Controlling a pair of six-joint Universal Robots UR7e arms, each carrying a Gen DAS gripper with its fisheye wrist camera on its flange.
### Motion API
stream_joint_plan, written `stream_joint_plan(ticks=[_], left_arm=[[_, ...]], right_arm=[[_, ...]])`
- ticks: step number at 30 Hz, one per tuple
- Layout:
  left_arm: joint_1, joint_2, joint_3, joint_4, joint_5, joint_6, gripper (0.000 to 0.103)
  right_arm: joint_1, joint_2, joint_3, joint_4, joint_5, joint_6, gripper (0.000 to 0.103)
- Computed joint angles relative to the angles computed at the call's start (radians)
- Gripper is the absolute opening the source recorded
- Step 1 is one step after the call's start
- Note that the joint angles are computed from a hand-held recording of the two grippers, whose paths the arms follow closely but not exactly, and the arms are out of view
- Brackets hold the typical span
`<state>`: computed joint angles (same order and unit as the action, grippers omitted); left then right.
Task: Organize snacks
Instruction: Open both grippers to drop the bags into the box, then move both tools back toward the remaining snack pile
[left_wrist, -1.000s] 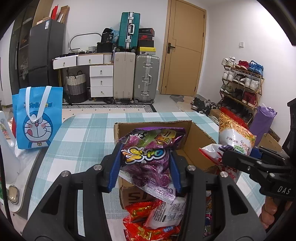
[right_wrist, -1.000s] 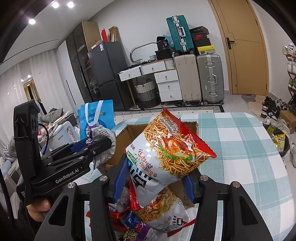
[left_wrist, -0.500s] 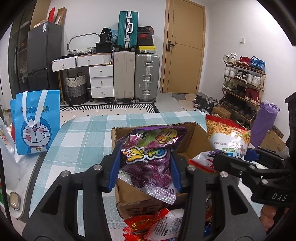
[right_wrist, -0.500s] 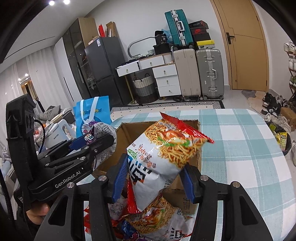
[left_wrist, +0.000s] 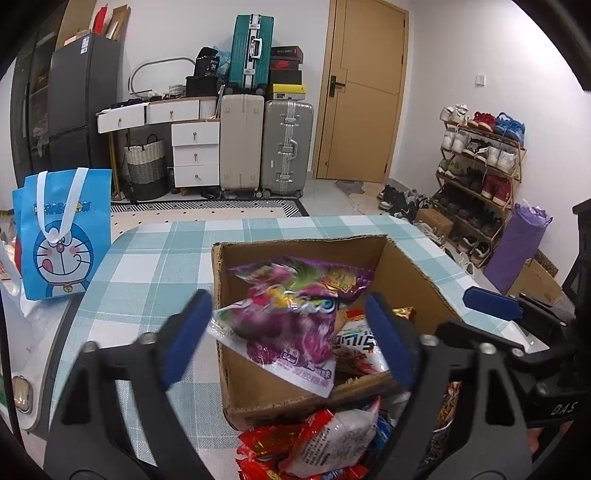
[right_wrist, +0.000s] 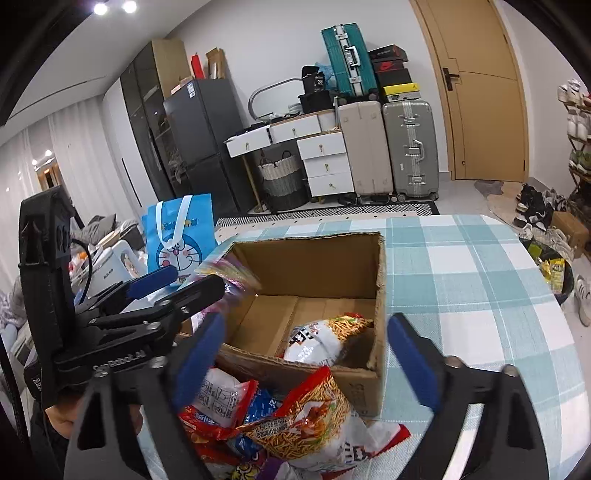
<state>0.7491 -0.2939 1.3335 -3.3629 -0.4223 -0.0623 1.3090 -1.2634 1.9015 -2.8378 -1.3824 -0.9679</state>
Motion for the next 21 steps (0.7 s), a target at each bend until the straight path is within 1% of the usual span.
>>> stream_joint_plan(ticks=[4, 6, 8, 10, 11, 14, 17, 21], left_arm=[[-0.019, -0.014, 0.036, -0.015, 0.011, 0.005, 0.087], [-0.031, -0.023, 0.062, -0.026, 0.024, -0.002, 0.090], [-0.043, -0.035, 0.095, -0.035, 0.035, -0.020, 0.098], [-0.058, -0.045, 0.131, -0.068, 0.046, -0.025, 0.102], [-0.065, -0.052, 0.153, -0.080, 0.051, -0.031, 0.102], [-0.085, -0.082, 0.216, -0.035, 0.074, -0.120, 0.102], [-0.110, -0.096, 0.271, -0.041, 0.097, -0.155, 0.102], [-0.141, -0.110, 0.336, -0.007, 0.120, -0.225, 0.102]], right_arm=[[-0.021, -0.025, 0.018, 0.001, 0.013, 0.007, 0.102], [-0.028, -0.038, 0.030, -0.001, 0.013, 0.003, 0.102], [-0.038, -0.051, 0.043, -0.001, 0.019, -0.008, 0.102], [-0.046, -0.066, 0.057, 0.001, 0.028, -0.017, 0.102], [-0.050, -0.074, 0.065, 0.001, 0.032, -0.020, 0.102], [-0.065, -0.098, 0.083, 0.007, 0.049, -0.025, 0.102], [-0.077, -0.118, 0.101, 0.007, 0.055, -0.025, 0.102], [-0.100, -0.146, 0.129, 0.001, 0.061, -0.036, 0.102]])
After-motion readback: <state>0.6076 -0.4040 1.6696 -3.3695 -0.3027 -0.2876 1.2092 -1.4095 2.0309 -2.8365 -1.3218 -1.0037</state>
